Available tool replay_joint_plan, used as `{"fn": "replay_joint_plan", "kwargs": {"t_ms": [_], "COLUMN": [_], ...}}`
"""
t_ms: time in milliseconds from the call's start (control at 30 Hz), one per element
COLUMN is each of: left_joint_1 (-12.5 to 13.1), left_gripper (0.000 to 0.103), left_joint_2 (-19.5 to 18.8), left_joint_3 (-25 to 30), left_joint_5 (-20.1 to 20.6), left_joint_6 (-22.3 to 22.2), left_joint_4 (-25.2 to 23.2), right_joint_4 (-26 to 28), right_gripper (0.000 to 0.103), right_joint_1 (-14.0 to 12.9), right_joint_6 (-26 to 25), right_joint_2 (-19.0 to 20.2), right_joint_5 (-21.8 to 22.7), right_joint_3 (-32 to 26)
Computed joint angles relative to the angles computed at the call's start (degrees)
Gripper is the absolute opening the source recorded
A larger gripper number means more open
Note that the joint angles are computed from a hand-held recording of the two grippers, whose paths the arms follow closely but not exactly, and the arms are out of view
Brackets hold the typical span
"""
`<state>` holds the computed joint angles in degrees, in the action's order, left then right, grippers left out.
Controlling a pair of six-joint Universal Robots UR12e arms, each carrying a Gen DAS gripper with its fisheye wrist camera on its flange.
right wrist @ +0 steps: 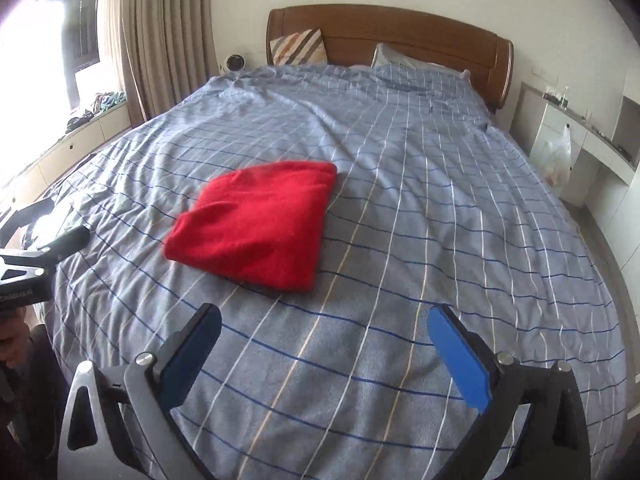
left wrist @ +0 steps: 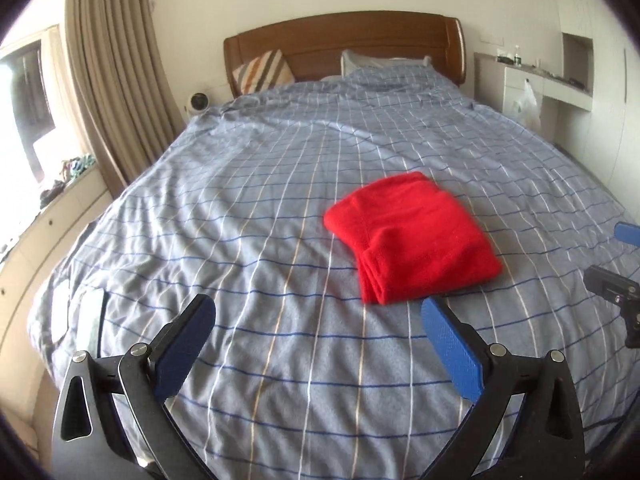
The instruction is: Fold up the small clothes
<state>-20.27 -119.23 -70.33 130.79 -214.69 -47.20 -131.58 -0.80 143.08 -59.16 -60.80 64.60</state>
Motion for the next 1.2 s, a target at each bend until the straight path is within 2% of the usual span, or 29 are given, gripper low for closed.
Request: {"fn": "replay_joint_plan", "kwargs": {"t_ms": [167, 300, 367, 467, 600, 800, 1033, 1100, 1200], "left_joint_1": [-1.32, -2.47, -2.66, -2.61, -2.84, -2.87, -2.94, -2.86, -3.14], "left_gripper": [0.103, 0.103, 0.103, 0.103, 0.103, 0.103, 0.103, 0.103, 0.103], "left_joint_2": [1.28, 1.76, 1.87, 1.95, 2.05, 2.57, 3.35, 3.65, 3.71], "left_joint_3": [0.43, 0.30, 0.69, 1.33, 1.44, 0.99, 0.02, -0.16, 0.10], "left_joint_5": [-1.63, -1.13, -2.18, -4.05, -3.77, -4.61, -5.88, -6.77, -5.66], "left_joint_6": [-3.86, -7.34, -7.95, -8.82, -9.14, -10.14, -9.19, -9.16, -8.83], "left_joint_4": [-4.48, -7.08, -8.76, -10.89, -11.99, -12.93, -11.19, -10.65, -11.17], "right_joint_4": [-2.99, -1.07, -1.70, 0.35, 3.17, 4.18, 3.95, 4.99, 6.87], "right_gripper": [0.103, 0.103, 0.103, 0.103, 0.103, 0.103, 0.103, 0.103, 0.103], "right_joint_1": [-1.00, -1.24, -1.35, -1.41, -1.44, -1.30, -1.37, -1.30, -1.15], "right_joint_6": [-1.28, -0.71, 0.25, 0.52, 0.00, -1.72, -2.70, -3.21, -4.14], "right_joint_2": [-4.93, -7.13, -7.81, -8.20, -9.04, -10.67, -11.54, -11.58, -11.68], "right_joint_5": [1.97, 0.33, -0.47, -0.95, -1.00, -1.13, 0.06, 0.17, 0.02], "right_joint_3": [5.96, 8.08, 8.92, 8.91, 9.32, 10.72, 11.42, 11.09, 10.47]}}
